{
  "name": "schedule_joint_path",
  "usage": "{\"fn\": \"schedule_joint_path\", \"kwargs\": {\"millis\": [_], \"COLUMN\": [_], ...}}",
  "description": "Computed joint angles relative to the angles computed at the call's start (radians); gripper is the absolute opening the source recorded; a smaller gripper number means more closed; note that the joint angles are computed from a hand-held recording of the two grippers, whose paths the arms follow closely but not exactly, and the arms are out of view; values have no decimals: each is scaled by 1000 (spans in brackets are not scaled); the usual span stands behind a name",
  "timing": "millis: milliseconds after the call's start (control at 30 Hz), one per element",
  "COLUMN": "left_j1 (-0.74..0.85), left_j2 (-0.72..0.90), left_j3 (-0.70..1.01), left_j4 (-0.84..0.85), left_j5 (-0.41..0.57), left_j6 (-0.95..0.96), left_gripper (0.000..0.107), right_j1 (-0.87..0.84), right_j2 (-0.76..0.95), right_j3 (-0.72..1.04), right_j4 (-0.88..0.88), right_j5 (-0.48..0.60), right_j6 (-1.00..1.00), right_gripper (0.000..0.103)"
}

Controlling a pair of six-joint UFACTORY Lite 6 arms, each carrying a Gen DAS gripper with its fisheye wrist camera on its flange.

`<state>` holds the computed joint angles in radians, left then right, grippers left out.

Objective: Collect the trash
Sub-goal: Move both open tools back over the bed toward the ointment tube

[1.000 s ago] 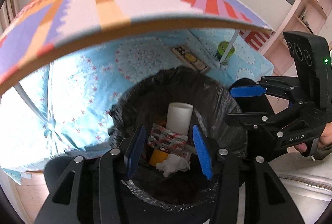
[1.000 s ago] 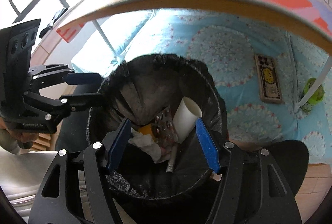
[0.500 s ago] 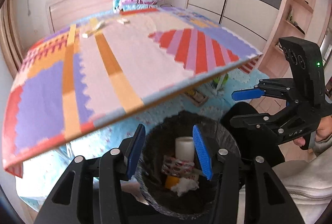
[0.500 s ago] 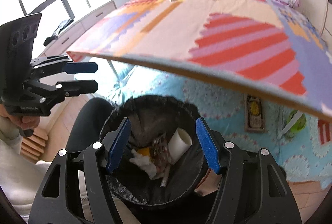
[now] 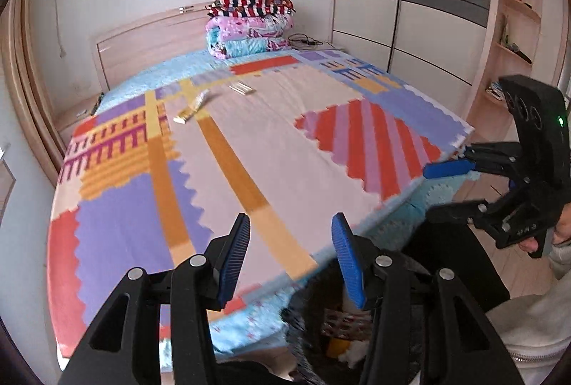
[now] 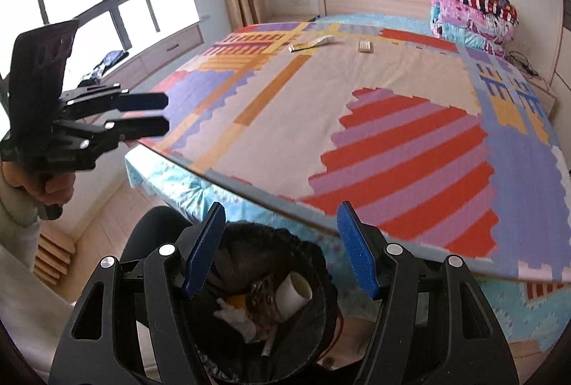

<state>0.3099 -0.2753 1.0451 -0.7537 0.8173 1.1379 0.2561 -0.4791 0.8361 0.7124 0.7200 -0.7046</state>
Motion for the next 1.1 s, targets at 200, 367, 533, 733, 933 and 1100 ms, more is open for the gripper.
{"fn": "schedule_joint_path", "kwargs": {"millis": [200,367,533,733,933,1100], "left_j1": [-4,0,-11,-27,-63,-96], "left_j2": [144,243,384,580,812,1067], "left_j3": [133,216,346,564,862,1248], "left_j4": [2,-23,-14,22,117,223], "left_j5": [-43,-49,-73,-83,-73,7], "left_j6": [6,22,3,-49,-142,-261], "left_gripper": [46,46,46,46,46,46], "right_j1": [35,38,28,14,16,12], "right_j2": [84,162,284,443,631,817], "right_j3": [55,135,254,420,634,861], "right_j4": [-2,1,10,20,-13,-61], "right_j5": [-33,-52,-71,-86,-99,-84], "right_j6": [-1,-6,-32,-52,-30,33], "right_gripper": [65,65,65,65,65,65]}}
